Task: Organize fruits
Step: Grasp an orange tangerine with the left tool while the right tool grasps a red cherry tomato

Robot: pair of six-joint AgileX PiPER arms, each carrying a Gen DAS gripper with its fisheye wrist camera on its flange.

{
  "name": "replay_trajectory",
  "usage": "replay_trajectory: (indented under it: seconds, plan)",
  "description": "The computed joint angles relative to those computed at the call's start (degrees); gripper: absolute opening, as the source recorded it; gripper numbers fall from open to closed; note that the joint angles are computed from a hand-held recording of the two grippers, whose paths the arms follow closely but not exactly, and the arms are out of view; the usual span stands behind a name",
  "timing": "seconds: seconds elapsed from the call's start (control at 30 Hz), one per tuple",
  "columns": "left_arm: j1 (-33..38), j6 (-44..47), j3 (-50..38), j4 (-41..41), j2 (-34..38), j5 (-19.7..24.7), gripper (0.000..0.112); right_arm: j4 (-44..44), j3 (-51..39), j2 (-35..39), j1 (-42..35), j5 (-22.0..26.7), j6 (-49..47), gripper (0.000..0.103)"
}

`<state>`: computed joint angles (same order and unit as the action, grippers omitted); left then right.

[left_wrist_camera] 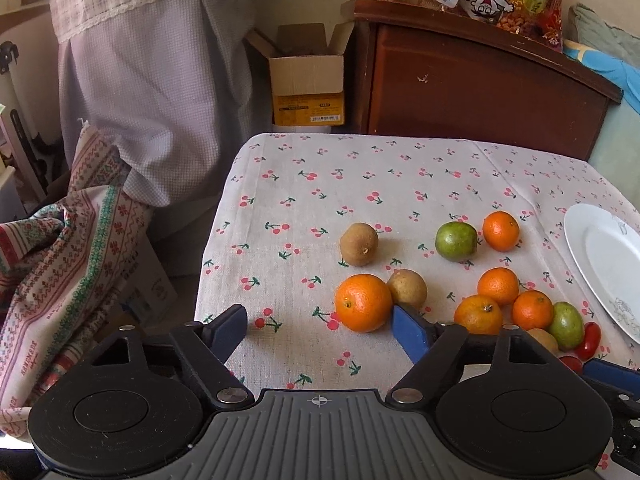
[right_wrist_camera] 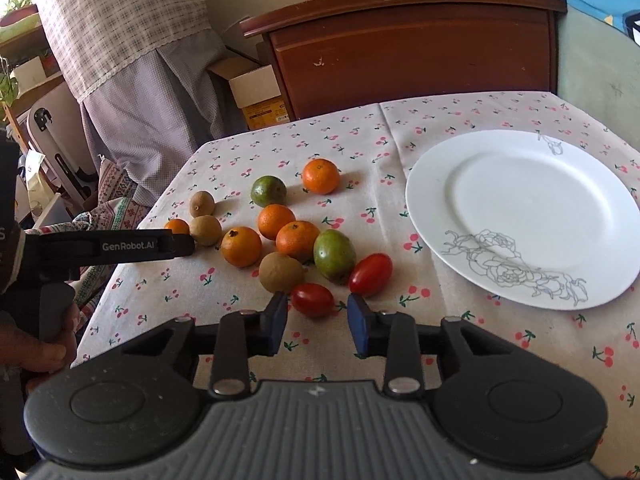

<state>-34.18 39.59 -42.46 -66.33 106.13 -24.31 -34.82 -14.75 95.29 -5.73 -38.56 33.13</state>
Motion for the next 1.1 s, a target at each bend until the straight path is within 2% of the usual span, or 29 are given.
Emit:
replay_trajectory:
  seconds: [0.07, 0.17, 0.43, 0.6, 0.7, 0.87, 1.0, 1.1]
  plan:
    - [0.5, -4.5, 0.4, 4.7, 0.5, 0.0, 0.068, 0.3, 0.1, 0.3, 0.0, -0.4, -0.6, 0.031]
    - [0.6, -9.2, 0.7, 10.5, 1.0, -0.6, 0.068, 1.1, 0.0, 0.4, 0.5, -0.4, -1.1, 0.031]
    - [-0.1, -14.2, 0.9, 17.0, 2.7, -3.2, 0.067, 4.6, 0.1, 0.5, 2.3, -0.2, -4.3, 0.031]
    - [0.4, -17.9, 1.3, 21.2, 2.7, -3.1, 0.054, 6.4, 0.1, 0.8, 2.8, -0.4, -5.5, 0.024]
    - [0.0, -17.2, 1.1, 20.8, 3.1, -4.0, 0.047, 5.7, 0.0, 0.9, 2.4, -0.5, -4.7, 0.024]
    - [1.0, -22.0, 1.5, 24.0, 3.2, -4.5, 0.053, 5.4, 0.0, 0.9, 2.2, -0.5, -4.0, 0.024]
    - [1.0, -22.6, 1.4, 24.7, 4.0, -5.7, 0.052, 5.6, 0.0, 1.0, 2.2, -0.7, -4.2, 0.024]
    - [1.1, -23.8, 1.2, 26.5, 4.4, -5.9, 0.048, 6.1, 0.1, 0.9, 2.5, -0.6, -4.9, 0.024]
